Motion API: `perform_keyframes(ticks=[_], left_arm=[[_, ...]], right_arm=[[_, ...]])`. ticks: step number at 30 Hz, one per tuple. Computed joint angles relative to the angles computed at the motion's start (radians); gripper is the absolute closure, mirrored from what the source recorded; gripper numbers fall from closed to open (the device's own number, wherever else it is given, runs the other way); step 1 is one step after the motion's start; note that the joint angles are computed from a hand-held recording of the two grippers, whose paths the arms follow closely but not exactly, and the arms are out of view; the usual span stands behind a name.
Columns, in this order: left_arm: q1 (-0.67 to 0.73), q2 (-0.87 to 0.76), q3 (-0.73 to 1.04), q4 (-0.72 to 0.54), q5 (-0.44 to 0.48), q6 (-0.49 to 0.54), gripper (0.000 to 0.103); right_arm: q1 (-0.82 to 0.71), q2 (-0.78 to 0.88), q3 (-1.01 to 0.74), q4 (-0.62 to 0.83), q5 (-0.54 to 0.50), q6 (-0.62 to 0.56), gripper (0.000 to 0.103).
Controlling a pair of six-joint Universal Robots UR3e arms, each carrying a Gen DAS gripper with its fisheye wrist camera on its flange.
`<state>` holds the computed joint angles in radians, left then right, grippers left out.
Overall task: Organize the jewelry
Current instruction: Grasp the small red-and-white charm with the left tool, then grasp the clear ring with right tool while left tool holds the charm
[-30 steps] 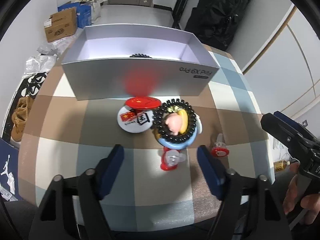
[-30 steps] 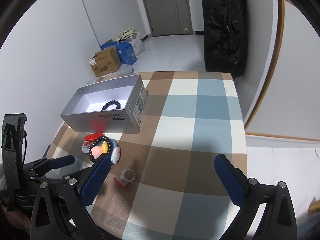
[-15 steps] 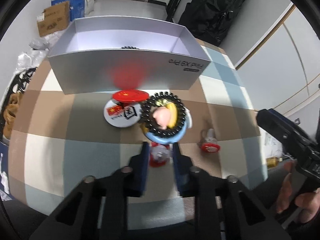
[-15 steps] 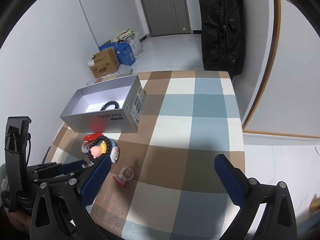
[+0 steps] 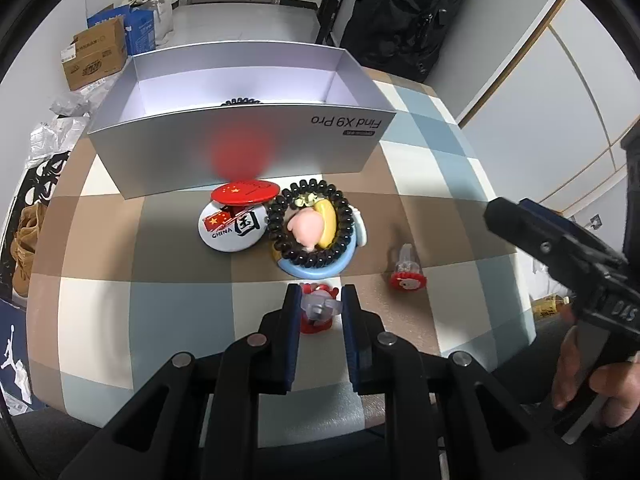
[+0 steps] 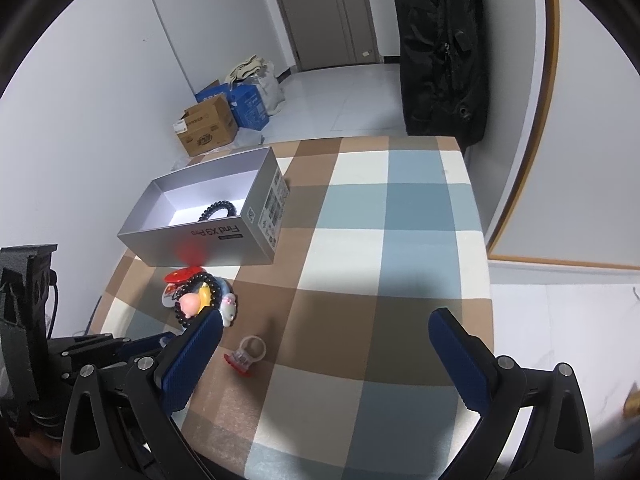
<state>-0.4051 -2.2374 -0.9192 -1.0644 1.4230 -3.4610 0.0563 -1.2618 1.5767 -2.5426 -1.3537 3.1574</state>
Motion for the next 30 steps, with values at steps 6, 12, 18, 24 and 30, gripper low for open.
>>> perform_keyframes(ticks=[6, 12, 18, 24, 30], left_arm=[[0.019, 0.046, -0.045, 0.031, -0.041, 0.006, 0.088], [0.044, 0.087, -0.093, 0.116, -0.054, -0.03, 0.088], [0.081, 0.117, -0.141, 0.206, -0.074, -0.095, 0.088], [0.1, 0.118, -0.146, 0.259, -0.08, -0.15, 0.088], [0.103, 0.12, -0.157, 0.28, -0.062, -0.166, 0.088]], right_arm=[[-0.002, 0.002, 0.001, 0.007, 0.009, -0.005, 0.0], [0.0, 0.0, 0.007, 0.018, 0.038, -0.037, 0.0], [0.045, 0.033, -0.031, 0.074, 0.036, -0.101, 0.003], [0.076, 0.067, -0.062, 0.121, 0.049, -0.151, 0.014], [0.113, 0.107, -0.106, 0.141, 0.018, -0.167, 0.028]])
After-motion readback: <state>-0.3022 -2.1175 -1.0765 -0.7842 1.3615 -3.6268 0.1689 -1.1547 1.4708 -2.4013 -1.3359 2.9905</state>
